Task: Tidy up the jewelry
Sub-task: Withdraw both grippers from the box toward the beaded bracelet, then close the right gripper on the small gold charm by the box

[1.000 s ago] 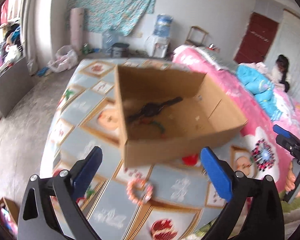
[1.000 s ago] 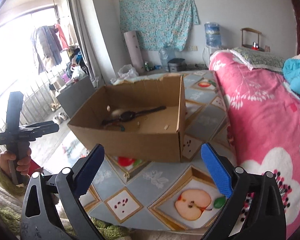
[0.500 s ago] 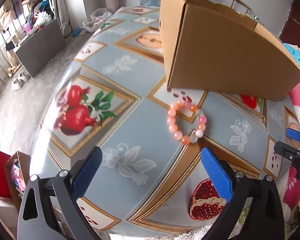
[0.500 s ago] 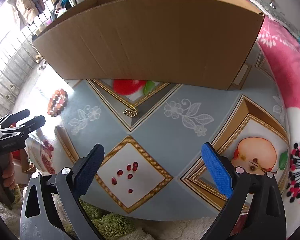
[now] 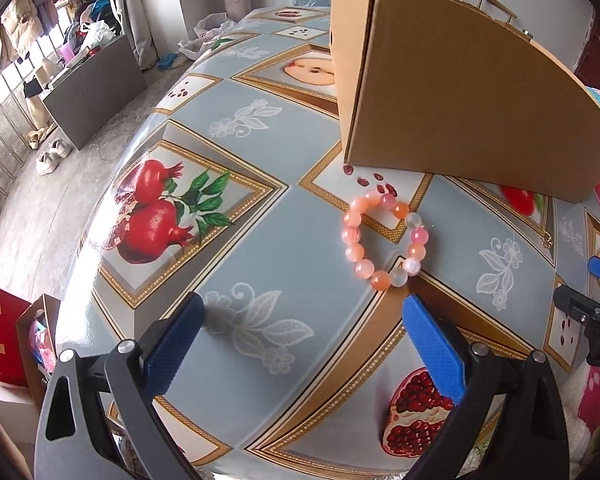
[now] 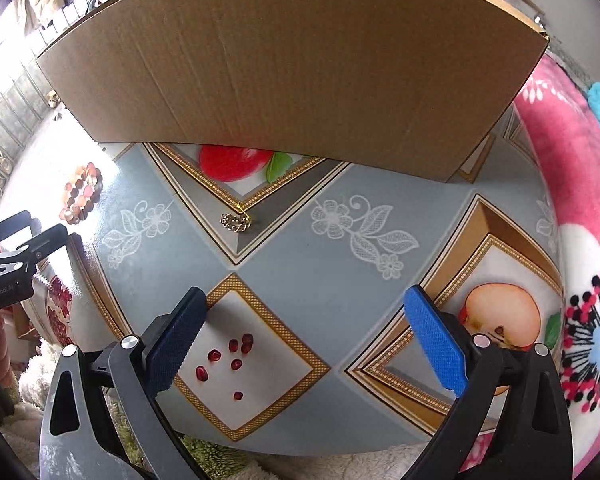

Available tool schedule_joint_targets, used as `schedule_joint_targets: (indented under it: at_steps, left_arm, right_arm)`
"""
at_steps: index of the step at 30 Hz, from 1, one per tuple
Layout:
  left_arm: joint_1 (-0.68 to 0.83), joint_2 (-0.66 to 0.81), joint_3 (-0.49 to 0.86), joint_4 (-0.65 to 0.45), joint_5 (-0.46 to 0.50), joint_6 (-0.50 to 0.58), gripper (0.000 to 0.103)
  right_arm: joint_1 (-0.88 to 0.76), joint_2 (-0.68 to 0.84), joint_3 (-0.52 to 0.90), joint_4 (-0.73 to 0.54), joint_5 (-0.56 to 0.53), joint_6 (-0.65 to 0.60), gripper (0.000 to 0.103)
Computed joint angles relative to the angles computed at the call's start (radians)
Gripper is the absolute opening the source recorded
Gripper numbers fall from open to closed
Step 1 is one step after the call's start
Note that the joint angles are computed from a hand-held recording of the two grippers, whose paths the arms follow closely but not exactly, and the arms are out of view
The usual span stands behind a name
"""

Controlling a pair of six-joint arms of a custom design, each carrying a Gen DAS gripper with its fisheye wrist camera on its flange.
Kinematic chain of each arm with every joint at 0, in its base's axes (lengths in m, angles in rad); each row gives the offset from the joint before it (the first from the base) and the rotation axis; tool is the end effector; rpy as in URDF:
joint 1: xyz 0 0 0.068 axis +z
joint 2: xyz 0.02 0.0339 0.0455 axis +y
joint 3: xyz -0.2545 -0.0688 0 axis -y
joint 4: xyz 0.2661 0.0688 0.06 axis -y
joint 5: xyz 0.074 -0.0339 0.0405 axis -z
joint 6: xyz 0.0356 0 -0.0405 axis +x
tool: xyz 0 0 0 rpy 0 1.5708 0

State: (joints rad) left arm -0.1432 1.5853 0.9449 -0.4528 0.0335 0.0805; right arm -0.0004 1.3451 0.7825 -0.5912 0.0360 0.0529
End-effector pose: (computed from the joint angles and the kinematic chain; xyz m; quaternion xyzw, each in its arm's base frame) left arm 0.3198 -0.0473 0.1598 0.1124 0.9650 -0.0237 0.2359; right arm 0.2645 -0.0014 0.1702 0.0298 0.9777 -0.0122 0.2073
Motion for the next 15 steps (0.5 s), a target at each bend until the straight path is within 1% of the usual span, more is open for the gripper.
schedule_joint_targets:
  at_steps: [3,9,10,11,15]
  left_arm:
    - [-0.002,0.003,-0.002,0.009,-0.005,-0.011,0.097]
    - [-0.001,0.003,-0.004,0.014,-0.007,-0.016,0.098]
    - [-0.001,0.002,-0.005,0.015,-0.008,-0.017,0.098]
    - [0.000,0.003,-0.004,0.013,-0.006,-0.016,0.098]
    - [-0.001,0.003,-0.004,0.014,-0.007,-0.017,0.098]
  right_arm:
    - [0.011,-0.001,0.001,0.005,0.003,-0.003,0.095]
    - [-0.012,-0.006,0.015,-0.028,-0.007,-0.026,0.095]
    - [-0.010,-0.004,0.018,-0.029,-0.007,-0.025,0.095]
    - [-0.010,0.009,0.036,-0.059,-0.003,-0.029,0.095]
    - [-0.003,0.026,0.045,-0.056,0.000,-0.023,0.095]
